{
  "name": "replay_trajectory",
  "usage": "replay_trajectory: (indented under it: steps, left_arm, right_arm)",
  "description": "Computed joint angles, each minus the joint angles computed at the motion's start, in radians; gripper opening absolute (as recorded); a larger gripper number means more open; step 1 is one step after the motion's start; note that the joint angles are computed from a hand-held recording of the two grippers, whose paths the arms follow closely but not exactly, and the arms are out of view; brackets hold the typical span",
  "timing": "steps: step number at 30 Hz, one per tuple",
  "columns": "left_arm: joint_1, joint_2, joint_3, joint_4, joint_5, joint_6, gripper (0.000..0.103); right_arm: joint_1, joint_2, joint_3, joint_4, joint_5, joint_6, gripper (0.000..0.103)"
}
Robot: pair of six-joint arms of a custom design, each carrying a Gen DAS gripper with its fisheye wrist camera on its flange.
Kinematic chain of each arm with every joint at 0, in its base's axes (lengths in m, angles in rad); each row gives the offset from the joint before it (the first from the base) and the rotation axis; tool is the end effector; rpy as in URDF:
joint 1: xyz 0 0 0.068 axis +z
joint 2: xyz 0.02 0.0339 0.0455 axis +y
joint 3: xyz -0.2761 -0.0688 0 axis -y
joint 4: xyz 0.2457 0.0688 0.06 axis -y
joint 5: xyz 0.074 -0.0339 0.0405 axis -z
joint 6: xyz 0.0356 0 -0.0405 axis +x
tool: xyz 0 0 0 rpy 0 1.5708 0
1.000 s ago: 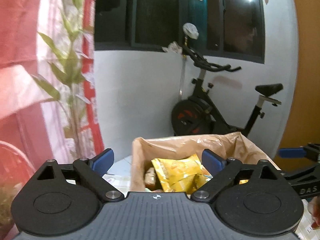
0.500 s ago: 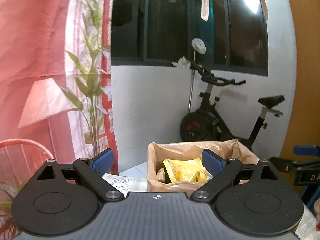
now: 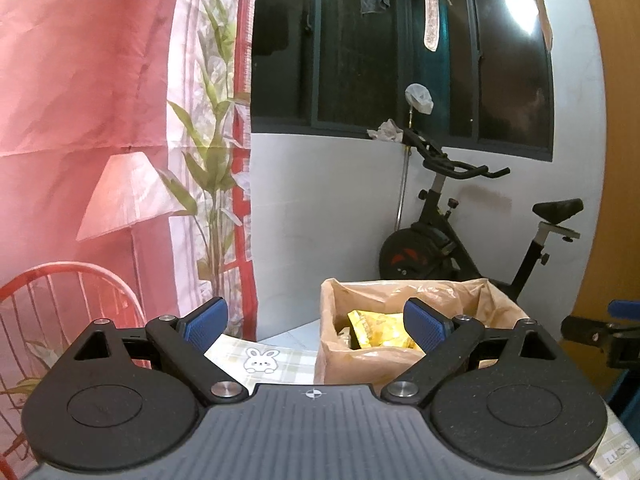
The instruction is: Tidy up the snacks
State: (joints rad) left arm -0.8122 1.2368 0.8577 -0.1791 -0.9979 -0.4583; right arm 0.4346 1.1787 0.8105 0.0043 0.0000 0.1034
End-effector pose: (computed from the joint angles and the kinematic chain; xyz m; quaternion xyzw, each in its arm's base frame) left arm 0.1999 -0.1675 0.2897 -0.0932 0.7968 0.0842 0.5911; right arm 0.2429 0.1127 0.2972 -0.1357 0.8121 0.1508 0.5471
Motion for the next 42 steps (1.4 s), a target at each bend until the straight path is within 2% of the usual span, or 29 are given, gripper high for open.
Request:
replay_trajectory:
  steps: [25,42]
  left_arm:
    - [-0.02,-0.039,-0.013,-0.067,-0.033,-0.053,0.096]
    - [-0.039,-0.058,-0.023,-0.065,-0.076,-0.055,0.096]
  right_arm:
    - [0.008,-0.031,-0.023,0.005,0.002,0.018,0.102]
    - [0.01,-0.037,-0.031,0.0,0.003,0.026,0.102]
